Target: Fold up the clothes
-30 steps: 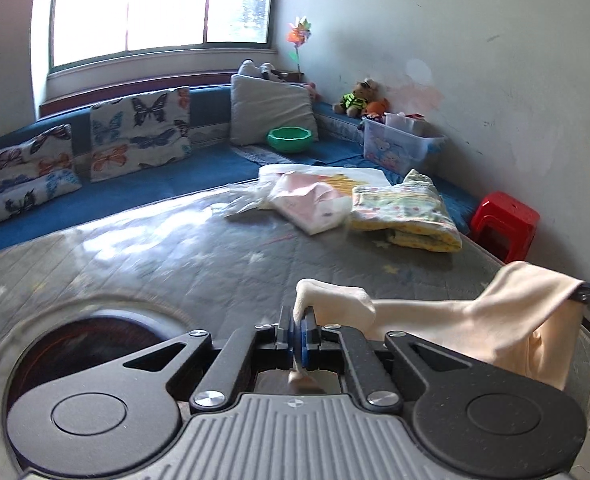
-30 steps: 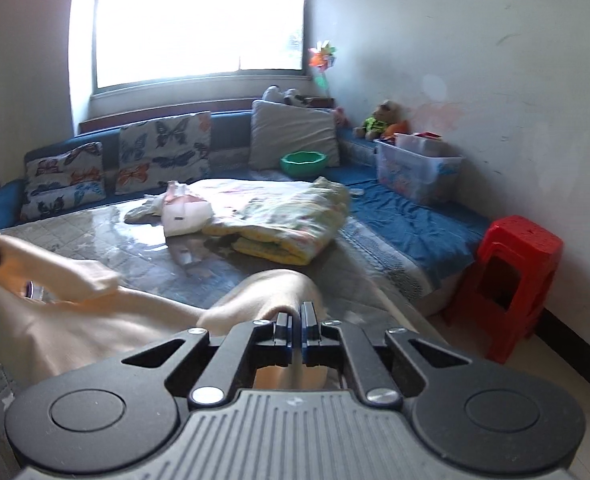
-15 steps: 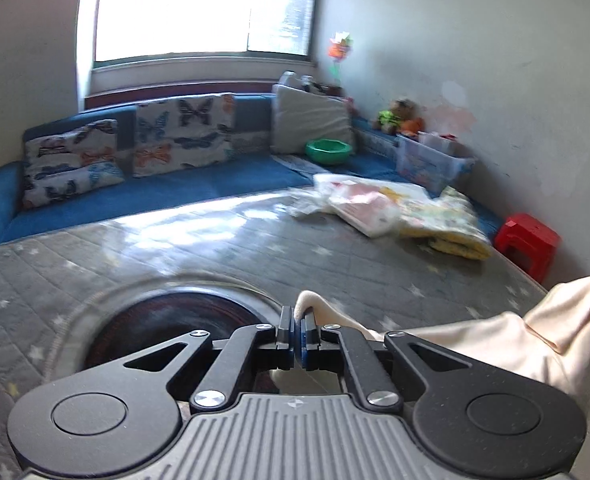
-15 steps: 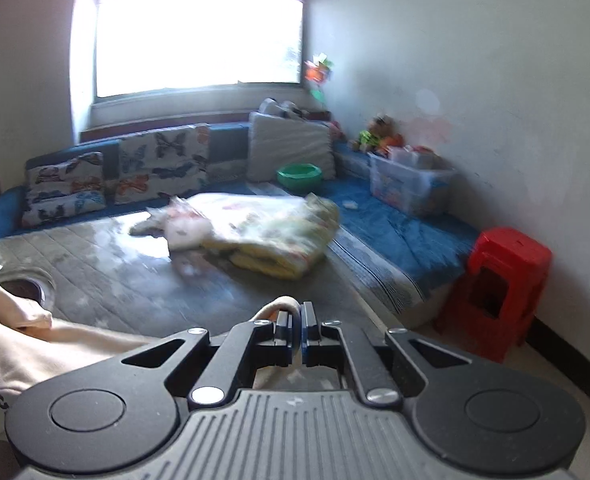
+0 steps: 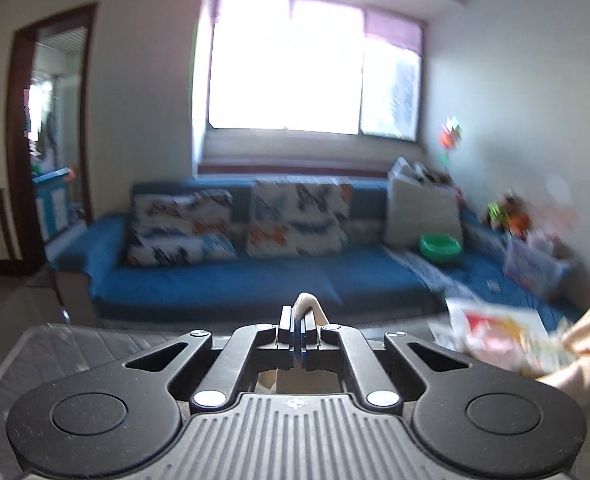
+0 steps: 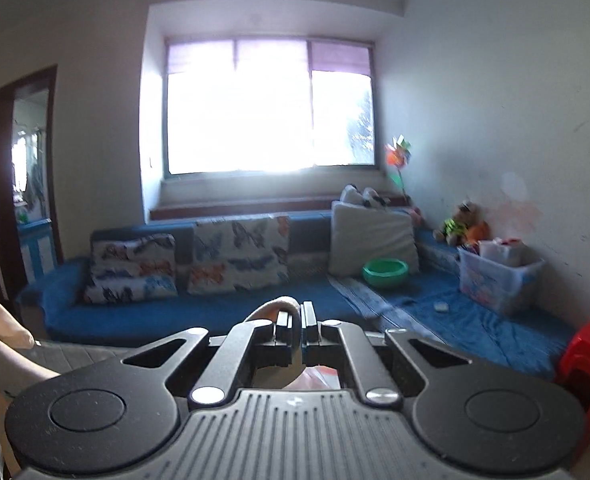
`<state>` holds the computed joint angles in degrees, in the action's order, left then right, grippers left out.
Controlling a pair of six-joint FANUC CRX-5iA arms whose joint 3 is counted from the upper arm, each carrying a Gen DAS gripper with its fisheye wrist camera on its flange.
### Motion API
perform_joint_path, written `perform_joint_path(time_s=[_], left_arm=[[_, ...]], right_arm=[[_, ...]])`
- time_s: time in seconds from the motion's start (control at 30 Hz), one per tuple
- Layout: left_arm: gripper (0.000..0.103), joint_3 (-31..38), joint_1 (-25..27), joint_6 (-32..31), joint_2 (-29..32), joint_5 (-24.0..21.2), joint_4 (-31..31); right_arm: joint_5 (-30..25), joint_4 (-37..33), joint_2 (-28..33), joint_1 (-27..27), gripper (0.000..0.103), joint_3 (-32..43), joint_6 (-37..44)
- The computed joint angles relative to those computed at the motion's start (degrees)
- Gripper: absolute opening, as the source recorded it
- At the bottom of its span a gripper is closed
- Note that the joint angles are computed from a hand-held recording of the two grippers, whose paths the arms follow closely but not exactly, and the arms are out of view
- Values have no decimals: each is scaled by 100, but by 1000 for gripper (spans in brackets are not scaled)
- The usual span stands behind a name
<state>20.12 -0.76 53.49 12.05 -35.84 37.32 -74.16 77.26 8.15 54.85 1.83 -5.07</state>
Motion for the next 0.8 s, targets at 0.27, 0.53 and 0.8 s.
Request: perform_joint_path(time_s=[0.27,0.53,0.8], left_arm=[[3,-376,755,-571,-525,-850,72],[3,-2007,1280,-806,-1455,-2119,-743],[12,-2729,1432,-804,-1860,-2571,-1513]], right_arm=[[688,-222,14,21,3,188,506],[18,-2507,-159,855,4,36,1605],[-565,-4092,-282,1386,24,-303,2008]])
